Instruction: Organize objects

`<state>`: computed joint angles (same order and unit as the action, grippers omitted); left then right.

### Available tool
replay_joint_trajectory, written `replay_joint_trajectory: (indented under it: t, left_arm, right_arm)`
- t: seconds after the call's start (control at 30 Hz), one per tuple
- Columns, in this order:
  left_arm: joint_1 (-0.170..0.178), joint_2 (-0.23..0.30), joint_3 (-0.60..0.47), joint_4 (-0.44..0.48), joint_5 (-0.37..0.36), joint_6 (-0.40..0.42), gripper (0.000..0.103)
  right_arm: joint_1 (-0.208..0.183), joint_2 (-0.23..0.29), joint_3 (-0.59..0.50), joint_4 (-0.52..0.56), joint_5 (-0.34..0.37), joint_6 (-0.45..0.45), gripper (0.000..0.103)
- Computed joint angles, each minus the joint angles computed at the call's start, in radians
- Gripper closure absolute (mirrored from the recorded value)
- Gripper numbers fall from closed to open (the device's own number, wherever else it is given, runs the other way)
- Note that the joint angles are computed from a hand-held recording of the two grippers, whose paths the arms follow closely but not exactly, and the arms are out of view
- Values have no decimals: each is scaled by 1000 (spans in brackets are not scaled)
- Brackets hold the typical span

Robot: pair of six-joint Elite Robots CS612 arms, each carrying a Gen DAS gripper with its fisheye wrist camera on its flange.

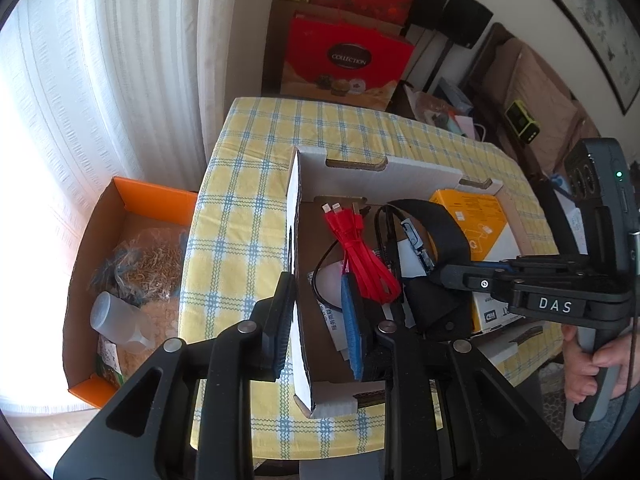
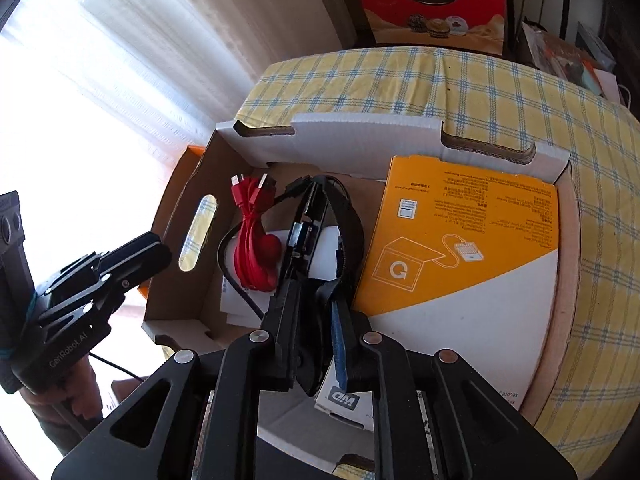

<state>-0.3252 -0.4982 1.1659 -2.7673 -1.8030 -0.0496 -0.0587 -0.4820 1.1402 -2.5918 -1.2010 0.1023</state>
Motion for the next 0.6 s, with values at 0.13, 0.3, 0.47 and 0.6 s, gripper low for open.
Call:
replay_joint_trajectory:
  t: [0.13, 0.3, 0.47, 0.6]
  left_arm:
    - [1, -4, 5, -9, 0, 3, 81]
    - [-1, -8, 11, -23, 3, -1, 70]
    - [-6, -17, 31, -49, 14, -6, 46]
    - [-9, -27, 51, -83, 25, -23, 23]
  right_arm:
    - [-3, -18, 28, -53, 13, -8, 72]
    - [-1, -54, 78, -122, -45, -44, 67]
    - [-7, -84, 132, -182, -75, -55, 58]
    - [-16, -105, 185, -265, -94, -25, 41]
